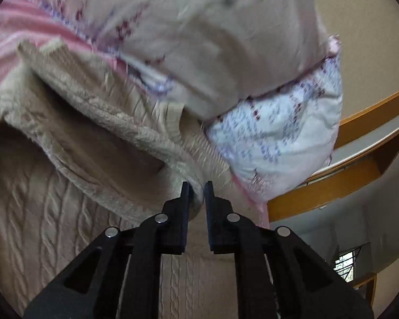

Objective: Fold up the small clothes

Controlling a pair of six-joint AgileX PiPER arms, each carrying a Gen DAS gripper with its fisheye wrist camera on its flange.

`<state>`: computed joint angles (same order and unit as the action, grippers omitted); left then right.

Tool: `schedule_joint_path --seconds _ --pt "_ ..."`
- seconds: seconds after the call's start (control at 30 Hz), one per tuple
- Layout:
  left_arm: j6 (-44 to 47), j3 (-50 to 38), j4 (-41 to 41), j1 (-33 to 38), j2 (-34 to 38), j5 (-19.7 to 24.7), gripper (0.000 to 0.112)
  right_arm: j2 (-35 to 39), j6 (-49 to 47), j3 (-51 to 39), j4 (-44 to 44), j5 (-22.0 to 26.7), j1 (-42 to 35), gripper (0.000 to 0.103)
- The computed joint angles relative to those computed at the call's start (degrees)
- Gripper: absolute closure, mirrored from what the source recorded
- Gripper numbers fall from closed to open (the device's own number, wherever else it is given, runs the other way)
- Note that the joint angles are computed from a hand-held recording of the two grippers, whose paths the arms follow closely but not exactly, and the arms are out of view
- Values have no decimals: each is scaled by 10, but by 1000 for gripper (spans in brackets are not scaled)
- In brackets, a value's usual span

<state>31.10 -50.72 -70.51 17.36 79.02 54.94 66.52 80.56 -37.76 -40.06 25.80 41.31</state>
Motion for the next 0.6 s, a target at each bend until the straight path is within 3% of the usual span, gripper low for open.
schedule_joint_path --seconds 0.07,0.1,0.2,0.3,0.4,0.5,0.6 --pt "-22 12 14 -16 11 -17 100 -5 -6 8 3 -4 -7 43" --pt "-23 18 10 -6 13 -11 94 -8 -10 12 5 -7 -12 43" --pt "-32 27 5 46 -3 -2 76 -11 -16 20 10 -21 -26 43" --pt "-54 18 22 97 -15 -5 73 -10 -19 26 14 -37 -35 43" --pt "-91 4 30 127 -4 -7 78 -11 -17 30 10 -46 -34 43" --pt "-99 -9 24 111 -5 -32 105 -21 -22 35 12 -49 -38 43" --pt "-76 -25 6 52 -20 -56 105 -43 -18 42 5 -46 -45 43"
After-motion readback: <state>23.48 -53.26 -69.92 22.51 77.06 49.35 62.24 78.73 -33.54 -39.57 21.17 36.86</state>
